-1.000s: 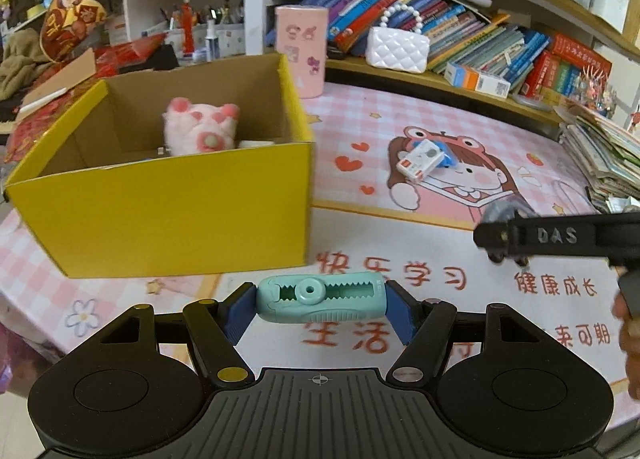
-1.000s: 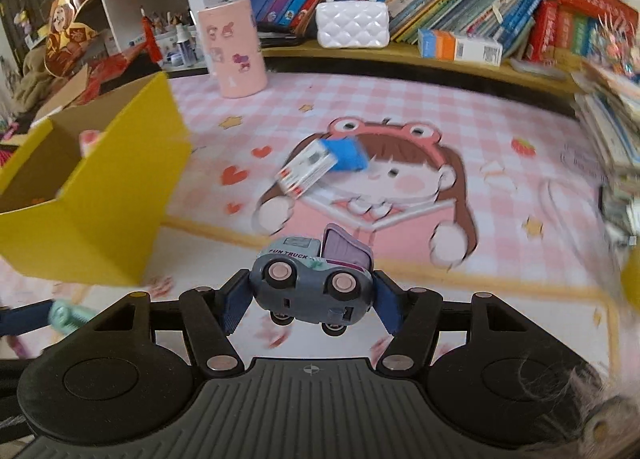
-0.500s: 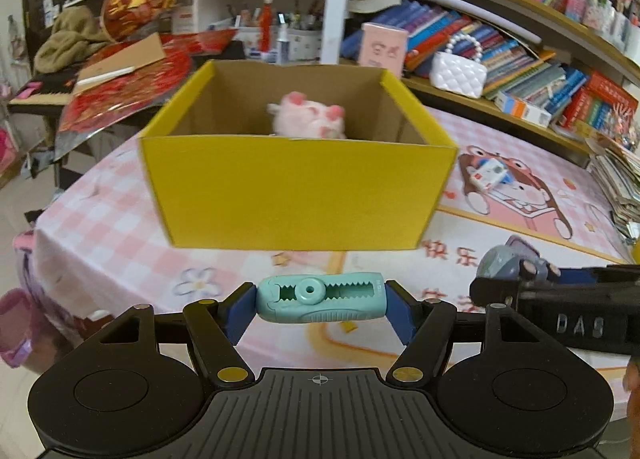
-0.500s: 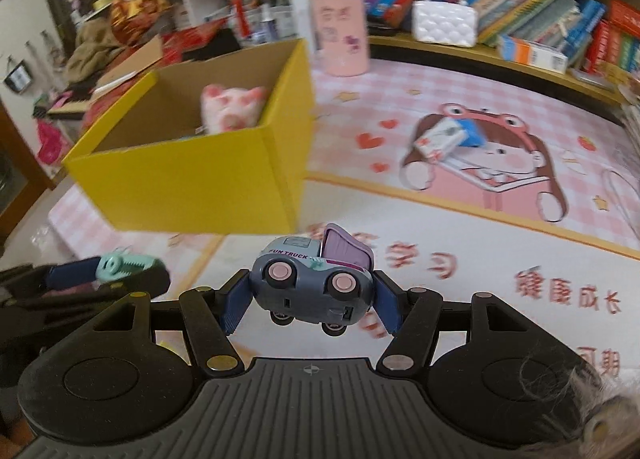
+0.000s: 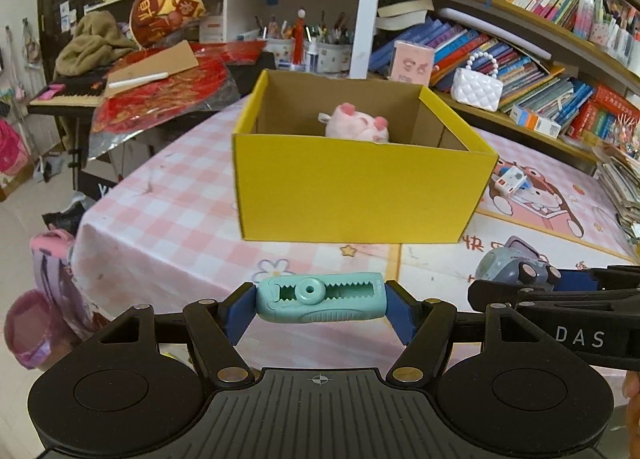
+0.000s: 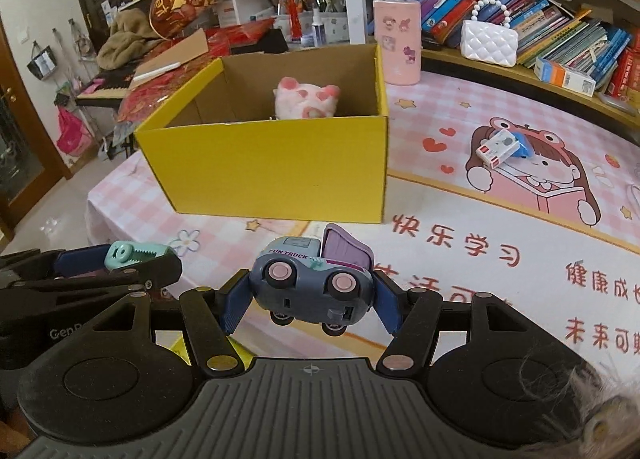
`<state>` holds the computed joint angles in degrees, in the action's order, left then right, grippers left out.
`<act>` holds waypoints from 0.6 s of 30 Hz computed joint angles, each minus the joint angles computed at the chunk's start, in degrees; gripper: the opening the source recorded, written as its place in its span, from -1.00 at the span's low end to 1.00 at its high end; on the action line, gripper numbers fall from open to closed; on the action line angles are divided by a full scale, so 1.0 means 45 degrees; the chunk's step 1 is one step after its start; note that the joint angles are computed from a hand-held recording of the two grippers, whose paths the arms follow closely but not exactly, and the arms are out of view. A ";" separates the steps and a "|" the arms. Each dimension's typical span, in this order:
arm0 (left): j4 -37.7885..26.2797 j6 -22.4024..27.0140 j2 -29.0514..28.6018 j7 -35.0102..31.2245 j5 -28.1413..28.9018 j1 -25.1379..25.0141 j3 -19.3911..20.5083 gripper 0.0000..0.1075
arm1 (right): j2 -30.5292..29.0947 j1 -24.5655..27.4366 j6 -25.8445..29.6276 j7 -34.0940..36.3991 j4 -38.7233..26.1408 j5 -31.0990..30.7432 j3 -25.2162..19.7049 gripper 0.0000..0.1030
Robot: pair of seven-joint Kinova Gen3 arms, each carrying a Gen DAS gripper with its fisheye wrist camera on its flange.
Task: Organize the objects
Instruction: 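Lift the mint clip and grey car and carry both toward the yellow box, then lower the clip and car into the yellow box and open both grippers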
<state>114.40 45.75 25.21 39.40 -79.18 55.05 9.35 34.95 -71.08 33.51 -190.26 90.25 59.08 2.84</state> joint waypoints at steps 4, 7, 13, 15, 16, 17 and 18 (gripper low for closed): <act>0.0625 0.0164 -0.0411 0.0514 -0.0413 0.0018 0.0043 0.28 | 0.0177 -0.0491 0.0531 -0.0613 -0.0340 0.0171 0.0105 0.18; 0.0992 0.0356 -0.0673 0.0857 -0.0826 -0.0095 0.0232 0.28 | 0.0291 -0.0698 0.1082 -0.0772 -0.0618 0.0253 0.0022 0.18; 0.1435 0.0747 -0.0947 0.1804 -0.1900 -0.0541 0.0627 0.28 | 0.0413 -0.0716 0.1990 -0.0576 -0.1122 0.0263 -0.0186 0.18; 0.1471 0.0927 -0.0947 0.2114 -0.2259 -0.0731 0.0743 0.28 | 0.0415 -0.0689 0.2183 -0.0498 -0.1233 0.0391 -0.0181 0.18; 0.1457 0.1013 -0.0944 0.2235 -0.2440 -0.0837 0.0780 0.28 | 0.0420 -0.0653 0.2263 -0.0425 -0.1304 0.0471 -0.0180 0.18; 0.1439 0.1096 -0.0931 0.2343 -0.2588 -0.0932 0.0825 0.28 | 0.0418 -0.0609 0.2298 -0.0372 -0.1357 0.0587 -0.0165 0.18; 0.1391 0.1164 -0.0918 0.2388 -0.2726 -0.1052 0.0849 0.28 | 0.0402 -0.0572 0.2296 -0.0363 -0.1362 0.0733 -0.0142 0.18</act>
<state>120.66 50.99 21.08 50.15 -91.45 50.31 13.17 36.76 -73.66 43.84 -191.90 84.13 62.38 2.20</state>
